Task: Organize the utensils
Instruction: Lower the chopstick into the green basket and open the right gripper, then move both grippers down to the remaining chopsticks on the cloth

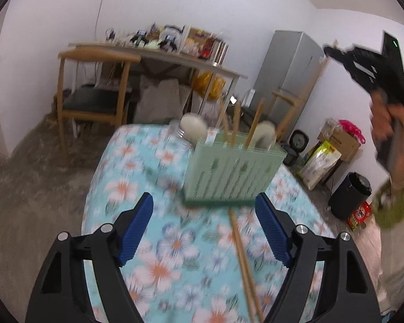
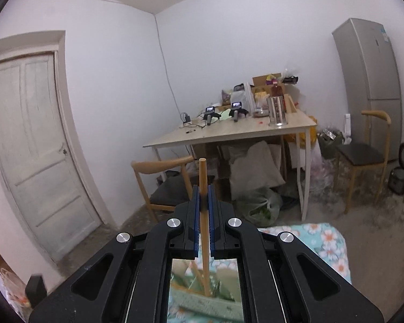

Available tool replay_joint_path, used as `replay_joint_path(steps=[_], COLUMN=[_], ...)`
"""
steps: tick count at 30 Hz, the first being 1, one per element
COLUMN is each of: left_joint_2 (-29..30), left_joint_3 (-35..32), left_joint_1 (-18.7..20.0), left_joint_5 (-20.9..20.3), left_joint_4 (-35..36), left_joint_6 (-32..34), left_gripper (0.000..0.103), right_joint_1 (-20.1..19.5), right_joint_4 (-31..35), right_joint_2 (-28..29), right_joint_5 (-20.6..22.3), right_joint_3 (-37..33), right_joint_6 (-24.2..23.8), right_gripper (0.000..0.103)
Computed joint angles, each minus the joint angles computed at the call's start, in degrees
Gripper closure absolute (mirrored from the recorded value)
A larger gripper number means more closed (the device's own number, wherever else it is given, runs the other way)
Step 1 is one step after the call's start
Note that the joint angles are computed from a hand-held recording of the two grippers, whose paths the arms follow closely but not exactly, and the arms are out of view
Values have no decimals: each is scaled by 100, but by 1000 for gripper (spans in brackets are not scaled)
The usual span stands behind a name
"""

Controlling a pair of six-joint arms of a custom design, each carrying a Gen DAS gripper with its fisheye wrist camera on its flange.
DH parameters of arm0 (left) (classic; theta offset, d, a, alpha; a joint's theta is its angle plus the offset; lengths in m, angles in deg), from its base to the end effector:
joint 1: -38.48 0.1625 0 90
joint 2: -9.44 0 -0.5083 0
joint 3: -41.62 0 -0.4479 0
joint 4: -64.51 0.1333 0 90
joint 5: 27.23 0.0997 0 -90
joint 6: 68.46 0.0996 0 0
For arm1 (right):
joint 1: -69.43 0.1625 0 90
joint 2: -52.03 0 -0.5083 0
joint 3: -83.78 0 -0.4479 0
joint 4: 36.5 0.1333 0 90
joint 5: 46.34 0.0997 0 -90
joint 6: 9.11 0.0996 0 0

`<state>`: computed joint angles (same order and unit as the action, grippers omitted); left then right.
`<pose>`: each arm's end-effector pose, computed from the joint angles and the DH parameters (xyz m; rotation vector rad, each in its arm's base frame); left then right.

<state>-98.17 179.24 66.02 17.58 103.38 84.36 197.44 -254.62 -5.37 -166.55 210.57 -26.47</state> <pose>-0.0532 -0.2578 0.3216 0.5978 2.5481 -1.1105 0.4084 -0.3875 0.2120 0.8032 -2.3260 1.4644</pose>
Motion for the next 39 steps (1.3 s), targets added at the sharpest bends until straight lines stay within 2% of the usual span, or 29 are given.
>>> replay_joint_path(steps=[4,7,9,15,16,17,18,19,23,27,32,34,36,39], left_joint_2=[-65,-161,-220,-197,-190,-180,-178,-179,-157,-126,-9,131,259,469], left_joint_3=[191,283,333,338,333,331,340,348,359,387,432,453,493,565], left_joint_1=[-10,-124,-158,-30,14,38,28,28,38,26,10,31,44,79], left_joint_5=[-32,-104,-122,-48,-6,24,35,47,115,149,138,108,106,141], left_joint_4=[192,339,387,326,297,282,280,267,212,196,231,285,337,403], left_joint_6=[-338,-522,-583,-525,-498,-484,-493,-481,-457,-496,-608,-725,-867,-1052], left_gripper=[27,27,27,27,27,27,27,27,27,27,27,27,27,27], right_joint_1=[-123,-227,-272,-410,-400,-394,-405,-402,-320,-243,-233,-320,-535,-906], right_joint_4=[-117,-125,-119,400,425,457,380,355,196,135,415,664,1013,1024], right_joint_2=[453,629,773,803,796,773,742,694,517,171,-394,-586,-699,-435], right_joint_5=[-159,-147,-309,-430,-462,-467,-381,-320,-284,-116,322,610,1076,1659], right_joint_3=[-296,-335,-367,-342,-336,-333,-289,-241,-94,246,971,1305,1665,2122], right_joint_6=[-485,-693,-855,-701,-664,-623,-626,-608,-539,-189,692,1180,1746,2391], right_gripper=[99,99,99,96,88,74,68,64,59,59,58,58,58,58])
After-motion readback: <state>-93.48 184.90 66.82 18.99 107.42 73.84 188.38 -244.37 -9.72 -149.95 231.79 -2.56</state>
